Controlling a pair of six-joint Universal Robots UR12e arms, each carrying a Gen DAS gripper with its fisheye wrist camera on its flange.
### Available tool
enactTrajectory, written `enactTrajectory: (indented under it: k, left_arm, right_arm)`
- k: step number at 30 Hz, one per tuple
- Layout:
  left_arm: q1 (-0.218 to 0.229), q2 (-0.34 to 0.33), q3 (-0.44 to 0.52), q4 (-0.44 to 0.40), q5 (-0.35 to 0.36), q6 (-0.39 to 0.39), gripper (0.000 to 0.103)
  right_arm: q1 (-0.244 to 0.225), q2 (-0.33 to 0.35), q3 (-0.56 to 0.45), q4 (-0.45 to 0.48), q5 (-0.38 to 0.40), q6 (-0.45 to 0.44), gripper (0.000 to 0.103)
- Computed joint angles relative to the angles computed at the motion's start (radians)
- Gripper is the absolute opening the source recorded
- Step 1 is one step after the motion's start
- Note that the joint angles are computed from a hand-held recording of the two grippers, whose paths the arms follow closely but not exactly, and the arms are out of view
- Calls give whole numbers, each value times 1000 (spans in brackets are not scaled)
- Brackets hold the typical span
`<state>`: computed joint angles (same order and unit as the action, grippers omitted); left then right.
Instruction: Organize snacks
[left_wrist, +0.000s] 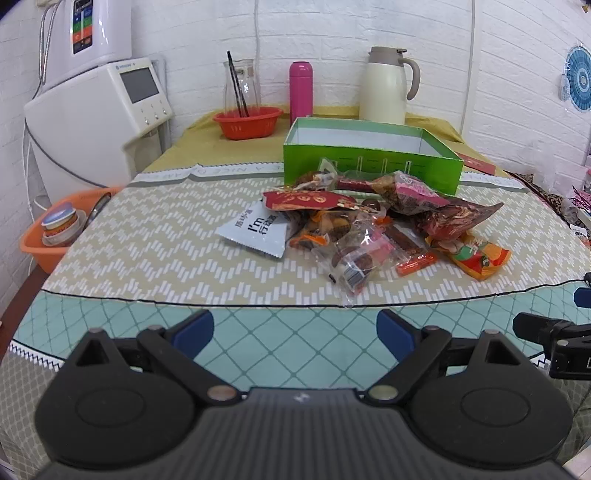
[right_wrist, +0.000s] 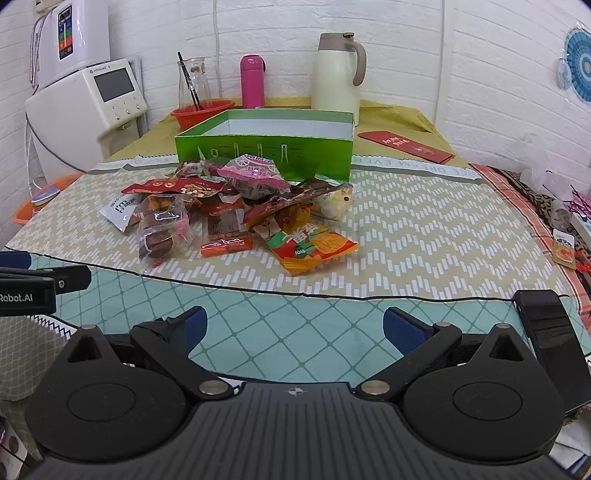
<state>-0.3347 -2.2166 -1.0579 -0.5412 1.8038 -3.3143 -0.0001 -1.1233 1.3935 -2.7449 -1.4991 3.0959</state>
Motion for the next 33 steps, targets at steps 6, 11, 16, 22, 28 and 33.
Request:
enactTrajectory:
  k: [6, 11, 16, 22, 28, 33]
  left_arm:
    - [0, -2, 0, 1, -5, 3, 90]
    - [-1, -1, 0, 2, -4, 4, 90]
    - [0, 0, -3, 3, -11, 6, 90]
    - [0, 3, -7, 4, -14, 7, 90]
    - [1, 4, -8, 3, -18, 7, 90]
    - [1, 4, -7, 3, -23, 11, 90]
  right_arm:
    - [-1, 0, 1, -4, 4, 1, 103]
    - [0, -2, 4, -8, 4, 3, 103]
    - [-1, -1, 4, -8, 3, 4, 103]
    - [-1, 0, 3, -7, 4, 3, 103]
    - [-1, 1, 2, -7, -1, 1, 103]
    - [0, 3, 0, -4, -2, 3, 103]
